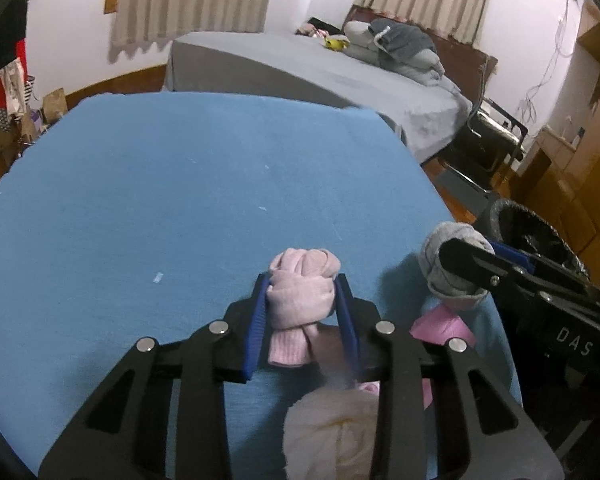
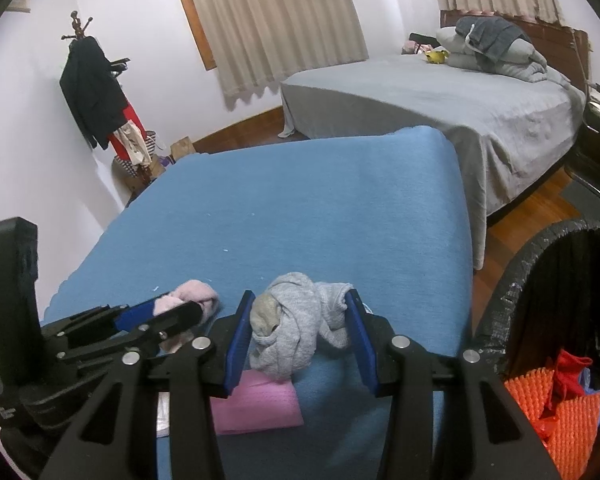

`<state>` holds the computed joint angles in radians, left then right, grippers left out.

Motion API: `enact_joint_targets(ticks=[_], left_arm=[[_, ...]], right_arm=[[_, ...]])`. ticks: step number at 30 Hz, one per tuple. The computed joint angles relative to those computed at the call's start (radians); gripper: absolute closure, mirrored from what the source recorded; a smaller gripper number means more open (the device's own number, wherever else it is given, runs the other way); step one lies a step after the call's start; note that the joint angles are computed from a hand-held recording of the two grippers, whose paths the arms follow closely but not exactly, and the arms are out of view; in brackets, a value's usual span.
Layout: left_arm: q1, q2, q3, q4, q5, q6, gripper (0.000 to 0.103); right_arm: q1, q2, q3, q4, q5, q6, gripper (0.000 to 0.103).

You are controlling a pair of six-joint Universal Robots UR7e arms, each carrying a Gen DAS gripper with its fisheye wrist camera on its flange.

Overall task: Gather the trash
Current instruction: 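Carry the pink glove and grey sock over the bin and release both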

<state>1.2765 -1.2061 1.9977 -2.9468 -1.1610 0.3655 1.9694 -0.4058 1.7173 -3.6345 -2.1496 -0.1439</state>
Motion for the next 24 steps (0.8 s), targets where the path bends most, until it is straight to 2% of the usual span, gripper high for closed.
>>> enact_joint_targets(ticks=[10,24], left_arm=[[-0.044,-0.044,0.023,-0.081,0.048,0.007,0.071],[-0.129,-0.116,0.090,-0.111,0.106,-0.018,0.071]], right_arm=[[0.021,-0.020,0.014,-0.029,0.006,-0.020,0.058],[0.074,-0.075,0.081,-0.100,-0.009,-0.044,0.058]])
